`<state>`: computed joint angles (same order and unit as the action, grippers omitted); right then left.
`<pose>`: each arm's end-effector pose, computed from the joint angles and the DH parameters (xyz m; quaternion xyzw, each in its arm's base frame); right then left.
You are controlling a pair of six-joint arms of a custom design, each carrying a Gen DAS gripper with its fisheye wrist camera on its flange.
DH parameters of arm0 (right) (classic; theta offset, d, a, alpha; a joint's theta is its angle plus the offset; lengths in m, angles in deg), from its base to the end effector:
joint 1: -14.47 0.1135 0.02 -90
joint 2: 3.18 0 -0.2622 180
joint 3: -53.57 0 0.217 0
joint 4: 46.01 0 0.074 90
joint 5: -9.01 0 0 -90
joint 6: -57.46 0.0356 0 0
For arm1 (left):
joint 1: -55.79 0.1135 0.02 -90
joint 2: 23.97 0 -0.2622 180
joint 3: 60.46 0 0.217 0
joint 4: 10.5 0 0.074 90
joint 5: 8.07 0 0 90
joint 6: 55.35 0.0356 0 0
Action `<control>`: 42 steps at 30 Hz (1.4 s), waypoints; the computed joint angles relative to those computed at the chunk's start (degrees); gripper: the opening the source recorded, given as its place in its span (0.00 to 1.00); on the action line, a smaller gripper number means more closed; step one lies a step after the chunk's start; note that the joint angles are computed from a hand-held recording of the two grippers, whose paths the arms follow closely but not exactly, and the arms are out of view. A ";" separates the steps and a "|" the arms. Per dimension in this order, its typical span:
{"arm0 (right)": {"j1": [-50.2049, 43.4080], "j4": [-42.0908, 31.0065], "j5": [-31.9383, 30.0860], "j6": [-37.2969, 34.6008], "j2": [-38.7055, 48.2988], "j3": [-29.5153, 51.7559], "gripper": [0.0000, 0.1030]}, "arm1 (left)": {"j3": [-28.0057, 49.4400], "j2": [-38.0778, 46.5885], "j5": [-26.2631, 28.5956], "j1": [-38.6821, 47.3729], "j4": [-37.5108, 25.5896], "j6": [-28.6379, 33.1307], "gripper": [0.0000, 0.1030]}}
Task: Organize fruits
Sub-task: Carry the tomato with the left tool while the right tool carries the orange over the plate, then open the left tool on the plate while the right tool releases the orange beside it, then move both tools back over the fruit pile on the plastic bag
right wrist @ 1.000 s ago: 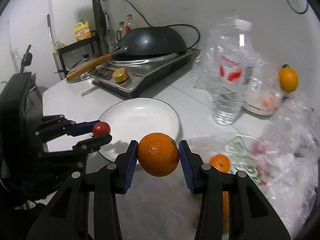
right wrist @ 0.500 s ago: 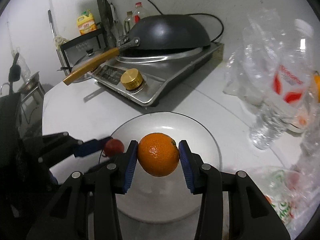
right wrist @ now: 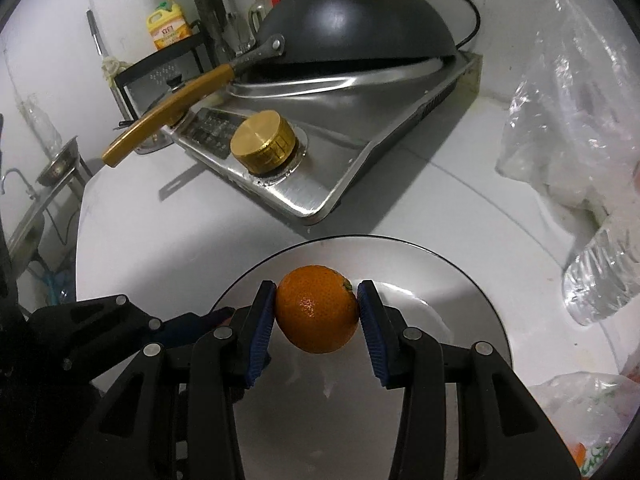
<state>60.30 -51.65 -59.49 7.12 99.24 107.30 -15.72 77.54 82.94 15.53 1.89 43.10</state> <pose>0.2059 0.1933 0.1195 0.0067 0.9370 0.0738 0.3415 0.2053 -0.1747 0.1123 0.3832 0.8383 -0.1140 0.3706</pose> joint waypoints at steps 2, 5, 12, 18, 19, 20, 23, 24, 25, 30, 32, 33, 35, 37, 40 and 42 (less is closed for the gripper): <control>-0.48 0.43 -0.46 0.03 0.11 -0.14 0.43 | 0.03 0.14 0.52 0.42 0.14 0.25 0.26; -0.35 0.26 -0.10 0.25 0.00 -0.18 0.44 | -0.19 0.21 0.78 0.35 0.28 0.06 0.26; 1.45 -1.82 2.86 1.42 -2.12 -0.22 0.44 | -1.15 -0.97 0.67 -0.40 -0.01 -0.41 0.26; 5.18 -7.17 7.85 5.17 -6.84 -0.52 0.44 | -2.68 -4.06 -0.77 -0.92 -0.36 -0.56 0.31; 6.14 -8.54 8.90 6.38 -7.95 -0.72 0.44 | -2.95 -4.70 -1.04 -0.99 -0.48 -0.58 0.31; 6.91 -9.63 9.73 7.25 -8.70 -0.79 0.44 | -3.21 -5.17 -1.21 -1.02 -0.51 -0.62 0.31; 9.18 -12.91 12.28 9.69 -10.85 -0.91 0.44 | -4.79 -8.20 -1.50 -1.31 -0.79 -1.21 0.34; 10.37 -14.58 13.54 10.97 -11.77 -0.87 0.44 | -5.32 -9.41 -1.73 -1.56 -1.13 -1.41 0.38; 11.13 -15.81 14.39 11.80 -12.48 -0.80 0.44 | -5.75 -10.26 -1.97 -1.71 -1.22 -1.58 0.41; 16.00 -23.26 19.31 17.90 -16.04 -0.70 0.44 | -7.56 -14.87 -2.62 -2.40 -2.60 -2.93 0.50; 18.27 -26.96 21.37 21.14 -17.86 -0.89 0.44 | -7.75 -16.03 -3.49 -3.26 -3.59 -3.37 0.50; 19.15 -28.62 22.13 22.50 -18.43 -0.77 0.44 | -8.03 -17.07 -4.03 -3.85 -4.21 -3.64 0.50; 21.74 -32.96 24.21 26.34 -19.74 -0.53 0.44 | -8.26 -18.43 -4.60 -4.48 -4.91 -4.10 0.50; 23.68 -36.51 25.60 29.50 -20.65 -0.26 0.44 | -8.69 -20.32 -5.08 -5.42 -5.90 -4.97 0.51; 27.62 -42.91 28.07 35.95 -21.56 0.46 0.44 | -8.68 -22.93 -4.54 -6.64 -8.28 -7.79 0.60; 29.99 -47.12 29.32 40.11 -21.92 1.07 0.44 | -8.55 -24.22 -4.35 -7.19 -9.50 -9.30 0.63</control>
